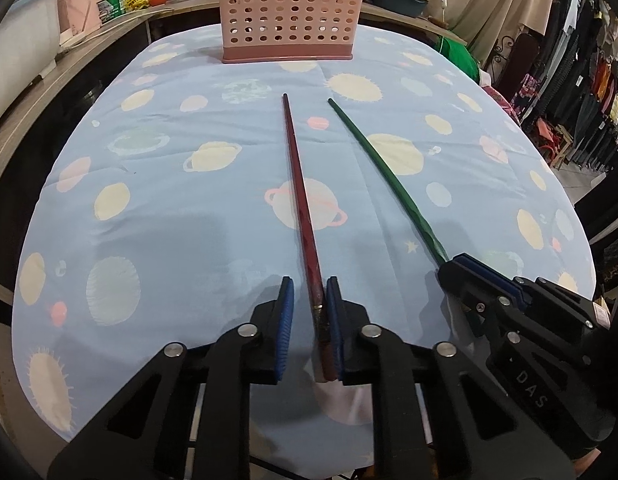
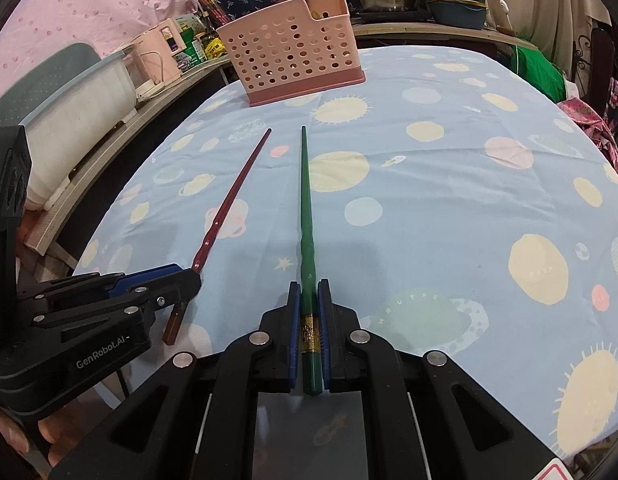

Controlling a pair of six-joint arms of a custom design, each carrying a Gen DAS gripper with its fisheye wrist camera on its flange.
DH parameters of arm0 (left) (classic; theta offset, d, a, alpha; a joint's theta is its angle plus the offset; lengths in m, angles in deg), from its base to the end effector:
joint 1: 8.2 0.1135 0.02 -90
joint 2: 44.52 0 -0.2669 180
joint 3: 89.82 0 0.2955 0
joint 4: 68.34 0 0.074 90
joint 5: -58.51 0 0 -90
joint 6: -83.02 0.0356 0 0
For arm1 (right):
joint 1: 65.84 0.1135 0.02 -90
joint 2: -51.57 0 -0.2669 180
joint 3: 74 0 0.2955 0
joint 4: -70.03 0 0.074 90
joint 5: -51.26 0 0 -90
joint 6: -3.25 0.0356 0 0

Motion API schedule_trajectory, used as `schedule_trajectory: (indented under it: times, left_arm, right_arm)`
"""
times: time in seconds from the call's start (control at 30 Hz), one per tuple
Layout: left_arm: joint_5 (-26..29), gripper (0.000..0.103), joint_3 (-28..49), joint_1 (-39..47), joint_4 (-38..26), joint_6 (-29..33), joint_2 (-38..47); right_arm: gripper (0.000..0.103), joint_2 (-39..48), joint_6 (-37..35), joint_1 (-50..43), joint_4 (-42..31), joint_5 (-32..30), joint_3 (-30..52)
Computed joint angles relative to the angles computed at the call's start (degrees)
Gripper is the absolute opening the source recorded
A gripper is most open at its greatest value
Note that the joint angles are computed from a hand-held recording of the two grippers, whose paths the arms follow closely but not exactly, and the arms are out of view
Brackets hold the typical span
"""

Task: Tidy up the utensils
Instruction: 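Close the left tool on the dark red chopstick, then lift both held chopsticks and carry them above the pink basket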

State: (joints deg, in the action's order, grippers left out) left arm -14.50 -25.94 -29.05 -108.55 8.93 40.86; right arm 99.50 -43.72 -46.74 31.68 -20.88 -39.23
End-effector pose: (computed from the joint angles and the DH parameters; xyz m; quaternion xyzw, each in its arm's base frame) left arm 0.2997 -0.1253 0.1761 0.3367 0.8987 -0.1535 0.2353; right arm 0.1888 0.0538 0.1599 0.2434 0.9018 0.0425 0.3545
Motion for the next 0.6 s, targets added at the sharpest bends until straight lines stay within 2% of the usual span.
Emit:
schedule_trajectory:
  times: [0.07,0.6]
  left_arm:
    - [0.3,0.008,0.3,0.3,-0.3,0.0,0.3]
    - [1.2,0.007,3.4,1.2,-3.3,-1.5,1.3]
  right_arm:
    - [0.008,0.0,-0.1,0.0,0.0,0.0,0.0]
    - [0.008,-2.3,-0.8,-1.6,-1.8,0.0,1.8]
